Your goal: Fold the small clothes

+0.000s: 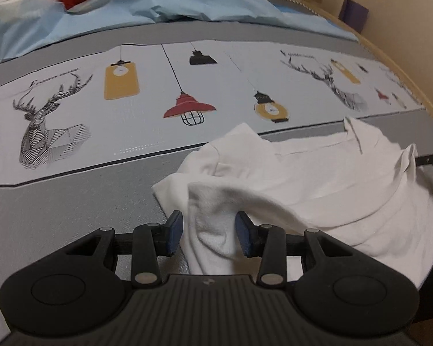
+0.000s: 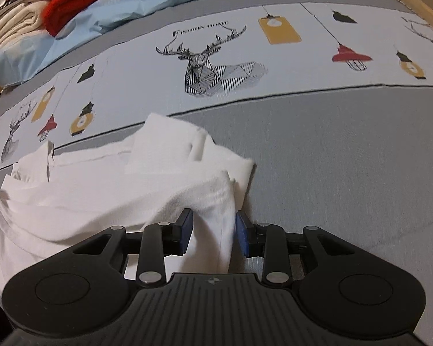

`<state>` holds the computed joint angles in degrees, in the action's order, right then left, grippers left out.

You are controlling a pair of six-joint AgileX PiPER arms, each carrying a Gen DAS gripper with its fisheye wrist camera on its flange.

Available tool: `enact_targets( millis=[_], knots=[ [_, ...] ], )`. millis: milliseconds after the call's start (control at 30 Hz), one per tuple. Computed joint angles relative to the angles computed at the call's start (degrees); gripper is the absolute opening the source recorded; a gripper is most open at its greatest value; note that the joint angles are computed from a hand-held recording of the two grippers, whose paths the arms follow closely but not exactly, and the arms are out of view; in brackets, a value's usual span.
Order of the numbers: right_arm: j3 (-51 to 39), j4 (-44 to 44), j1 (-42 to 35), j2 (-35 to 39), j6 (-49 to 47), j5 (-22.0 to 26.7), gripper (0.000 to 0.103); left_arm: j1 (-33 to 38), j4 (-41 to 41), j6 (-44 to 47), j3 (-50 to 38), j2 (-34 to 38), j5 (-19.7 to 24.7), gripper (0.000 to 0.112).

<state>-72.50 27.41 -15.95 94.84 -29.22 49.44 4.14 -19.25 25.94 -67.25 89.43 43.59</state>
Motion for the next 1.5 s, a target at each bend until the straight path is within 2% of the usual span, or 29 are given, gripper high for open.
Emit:
enact_targets(
  millis=[33, 100, 133, 167, 233, 300, 367, 433, 500, 667, 733, 800, 833, 867, 967, 1067, 1233, 1300, 1400, 1433, 1467, 1500],
  knots=[
    [-0.25, -0.02, 0.17, 0.25, -0.02, -0.18, 0.033, -0.54, 0.57, -0.46, -0.55, 0.77, -0.19, 0.045],
    [-0.54, 0.09, 0.42, 0.50, -0.02, -0.91, 0.023, -0.82, 0.21, 0.00, -1.13, 1.78, -0.60, 0.040],
    [-0.69, 0.30, 0.46, 0.57, -0.01, -1.09, 0.013, -0.70, -0.14, 0.59, -1.15, 2.00, -1.01, 0.032],
    [-0.97, 0.91, 0.28, 0.78, -0.21, -1.10, 0.008, -0.56, -0.35, 1.20, -1.05, 1.99, -1.26, 0.019],
    [-1.30, 1.97, -0.04, 0.70, -0.71, -1.47, 0.006, 0.31, -2.07, 3.21, -1.74, 2.12, -0.42, 0.007],
    [-0.51, 5.09, -0.66, -0.96, -2.21, -3.87, 0.005, 1.39, -3.73, 4.28, -1.15, 0.64, -2.61, 0.006],
    [0.63, 13.77, -2.85, -3.02, -5.92, -6.29, 0.005, 2.69, -6.15, 3.97, -0.34, -0.86, -6.07, 0.006],
    [1.54, 19.31, -3.50, -4.19, -8.03, -9.83, 0.005, 2.67, -3.40, -2.00, 0.02, -1.42, -10.53, 0.006],
    [0.27, 19.10, -2.38, -2.94, -5.27, -12.61, 0.005, 1.81, 0.29, -7.28, -0.59, -0.70, -12.76, 0.006],
    [-5.40, 8.77, 3.12, 2.72, 6.37, -16.83, 0.005, -2.54, 12.87, -20.20, -3.26, 2.10, -15.29, 0.006],
    [-7.73, 4.46, 4.38, 4.95, 11.14, -17.14, 0.007, -2.78, 14.53, -23.00, -6.24, 4.28, -12.90, 0.011],
    [-11.24, -3.18, 5.50, 7.47, 19.56, -14.47, 0.019, -2.76, 17.27, -26.31, -8.75, 5.55, -9.13, 0.012],
    [-12.12, -7.54, 6.20, 8.07, 24.14, -13.23, 0.036, -2.38, 17.32, -26.24, -9.52, 5.69, -7.66, 0.015],
    [-12.38, -9.64, 6.39, 8.06, 26.43, -12.45, 0.044, -1.58, 15.27, -24.23, -9.80, 5.52, -6.49, 0.018],
    [-12.53, -5.13, 4.04, 7.24, 22.58, -8.71, 0.044, 1.30, 7.56, -16.06, -10.28, 4.52, -1.32, 0.020],
    [-11.95, 0.93, 0.80, 6.24, 14.51, -1.28, 0.044, 4.79, -0.30, -8.38, -10.98, 4.32, 8.07, 0.031],
    [-8.23, 0.62, -2.70, 3.79, 4.87, 11.58, 0.044, 8.39, -3.68, -0.87, -8.55, 3.68, 22.29, 0.038],
    [-5.71, -0.86, -3.39, 2.19, 2.23, 14.39, 0.045, 9.00, -3.51, 1.67, -6.07, 2.54, 25.09, 0.038],
    [-1.23, -3.54, -3.72, -0.51, -2.51, 17.24, 0.045, 8.95, -2.46, 5.81, -1.59, -0.21, 25.51, 0.037],
    [0.03, -4.29, -3.67, -1.40, -3.69, 17.54, 0.045, 8.79, -1.64, 6.47, -0.66, -0.85, 25.26, 0.029],
    [1.06, -4.67, -3.79, -2.17, -4.81, 17.75, 0.044, 8.64, -0.85, 6.85, 0.03, -1.41, 25.27, 0.013],
    [1.90, -5.05, -3.72, -2.91, -5.74, 17.94, 0.043, 8.95, -0.68, 7.81, 0.31, -1.70, 26.11, 0.005]
  ],
)
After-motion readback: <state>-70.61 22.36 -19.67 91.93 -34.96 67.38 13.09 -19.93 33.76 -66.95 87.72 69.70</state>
